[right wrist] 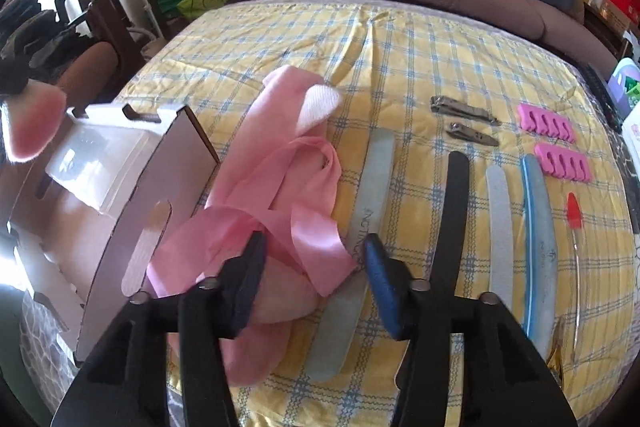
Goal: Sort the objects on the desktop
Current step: 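Carry the brush toward the box with the left tool while the right tool grasps pink ribbon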
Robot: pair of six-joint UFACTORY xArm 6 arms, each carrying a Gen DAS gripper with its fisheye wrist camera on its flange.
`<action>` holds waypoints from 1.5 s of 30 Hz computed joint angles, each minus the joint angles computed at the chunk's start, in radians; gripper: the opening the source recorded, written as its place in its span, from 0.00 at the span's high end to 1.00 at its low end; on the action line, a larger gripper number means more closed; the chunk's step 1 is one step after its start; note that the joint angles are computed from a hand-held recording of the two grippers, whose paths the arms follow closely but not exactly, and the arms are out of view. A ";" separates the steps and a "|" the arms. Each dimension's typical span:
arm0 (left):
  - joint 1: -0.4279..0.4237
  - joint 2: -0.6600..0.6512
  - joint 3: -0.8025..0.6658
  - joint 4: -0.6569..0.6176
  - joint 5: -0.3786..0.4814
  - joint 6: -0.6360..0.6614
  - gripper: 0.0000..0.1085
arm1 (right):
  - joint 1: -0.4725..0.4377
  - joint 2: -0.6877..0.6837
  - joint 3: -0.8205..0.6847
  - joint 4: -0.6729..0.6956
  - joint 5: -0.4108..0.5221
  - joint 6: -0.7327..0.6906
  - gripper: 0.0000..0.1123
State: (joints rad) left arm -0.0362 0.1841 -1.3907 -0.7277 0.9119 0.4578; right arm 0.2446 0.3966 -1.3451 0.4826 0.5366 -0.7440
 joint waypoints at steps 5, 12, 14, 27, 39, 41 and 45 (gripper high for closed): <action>0.011 -0.032 0.036 -0.001 0.004 0.007 0.77 | 0.019 -0.049 0.077 0.007 -0.136 -0.023 0.97; 0.026 -0.076 0.088 -0.015 0.001 0.006 0.78 | 0.031 -0.211 0.119 0.204 -0.158 -0.179 0.97; 0.028 -0.091 0.109 -0.016 -0.004 0.006 0.78 | 0.035 -0.266 0.121 0.241 -0.129 -0.206 0.97; 0.033 -0.112 0.148 -0.062 -0.016 -0.036 0.78 | 0.070 -0.513 0.120 0.387 0.042 -0.239 0.97; 0.073 -0.127 0.144 -0.049 -0.021 -0.053 0.78 | 0.169 -0.544 0.146 0.336 0.036 -0.210 0.97; 0.084 -0.136 0.151 -0.042 -0.013 -0.045 0.78 | 0.184 -0.543 0.171 0.324 0.021 -0.206 0.97; 0.094 -0.145 0.160 -0.045 0.003 -0.025 0.78 | 0.196 -0.543 0.200 0.285 0.018 -0.188 0.97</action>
State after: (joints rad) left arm 0.0582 0.0389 -1.2307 -0.7723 0.9154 0.4324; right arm 0.4404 -0.1460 -1.1451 0.7675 0.5546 -0.9319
